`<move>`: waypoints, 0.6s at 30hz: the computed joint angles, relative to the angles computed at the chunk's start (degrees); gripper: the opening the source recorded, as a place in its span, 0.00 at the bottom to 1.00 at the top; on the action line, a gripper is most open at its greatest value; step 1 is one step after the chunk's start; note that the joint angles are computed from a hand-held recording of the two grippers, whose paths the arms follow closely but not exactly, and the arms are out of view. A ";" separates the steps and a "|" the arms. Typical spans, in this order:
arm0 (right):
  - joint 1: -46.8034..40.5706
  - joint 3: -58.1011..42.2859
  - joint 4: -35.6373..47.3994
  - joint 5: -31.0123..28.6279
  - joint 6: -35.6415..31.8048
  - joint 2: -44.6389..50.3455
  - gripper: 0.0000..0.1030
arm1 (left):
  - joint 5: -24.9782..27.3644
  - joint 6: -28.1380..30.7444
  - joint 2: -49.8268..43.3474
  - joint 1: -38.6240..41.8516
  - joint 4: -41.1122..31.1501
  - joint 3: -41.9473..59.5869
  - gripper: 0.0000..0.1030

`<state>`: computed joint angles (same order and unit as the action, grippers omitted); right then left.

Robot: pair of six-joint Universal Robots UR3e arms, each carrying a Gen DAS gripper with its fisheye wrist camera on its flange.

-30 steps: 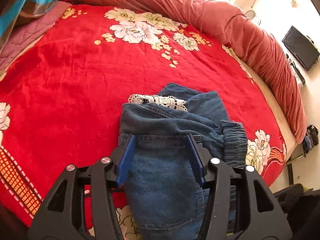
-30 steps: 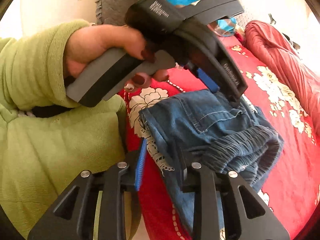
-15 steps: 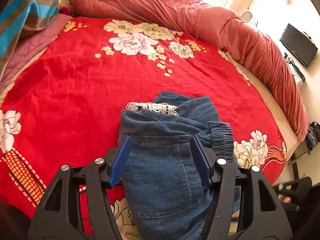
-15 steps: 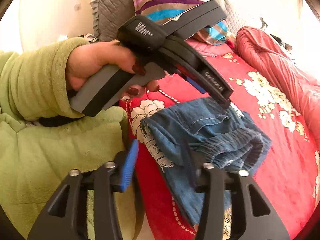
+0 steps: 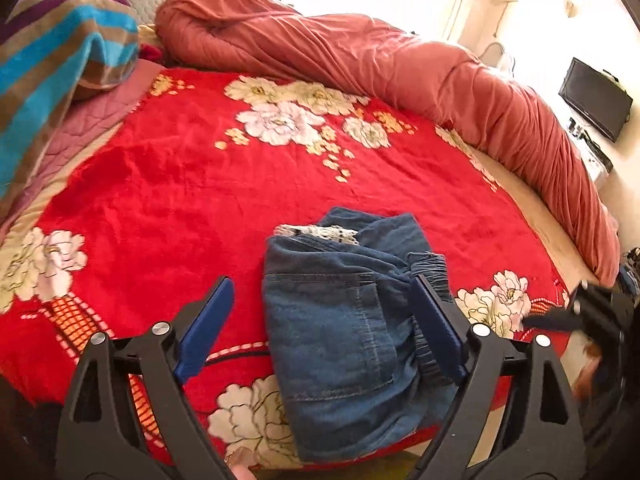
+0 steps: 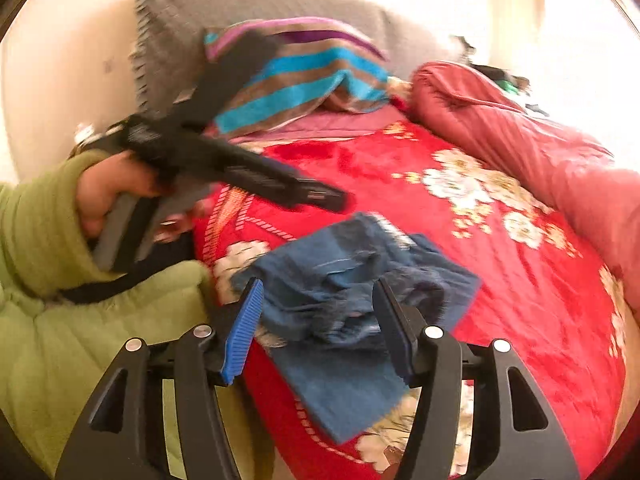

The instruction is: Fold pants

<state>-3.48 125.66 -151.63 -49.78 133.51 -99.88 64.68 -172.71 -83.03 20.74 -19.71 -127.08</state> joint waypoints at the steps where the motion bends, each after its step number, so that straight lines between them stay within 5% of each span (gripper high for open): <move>1: -0.50 -0.41 -1.40 -0.84 2.08 0.69 0.54 | -0.14 -0.02 0.70 0.50 0.06 -0.65 0.81; 12: -2.37 -11.46 1.76 -8.72 19.59 16.11 0.54 | -3.83 0.65 -2.16 5.15 -0.11 -5.21 0.81; 18: -4.17 -14.19 6.06 -5.10 23.24 22.26 0.54 | -3.40 0.31 -8.21 2.61 0.83 -4.05 0.81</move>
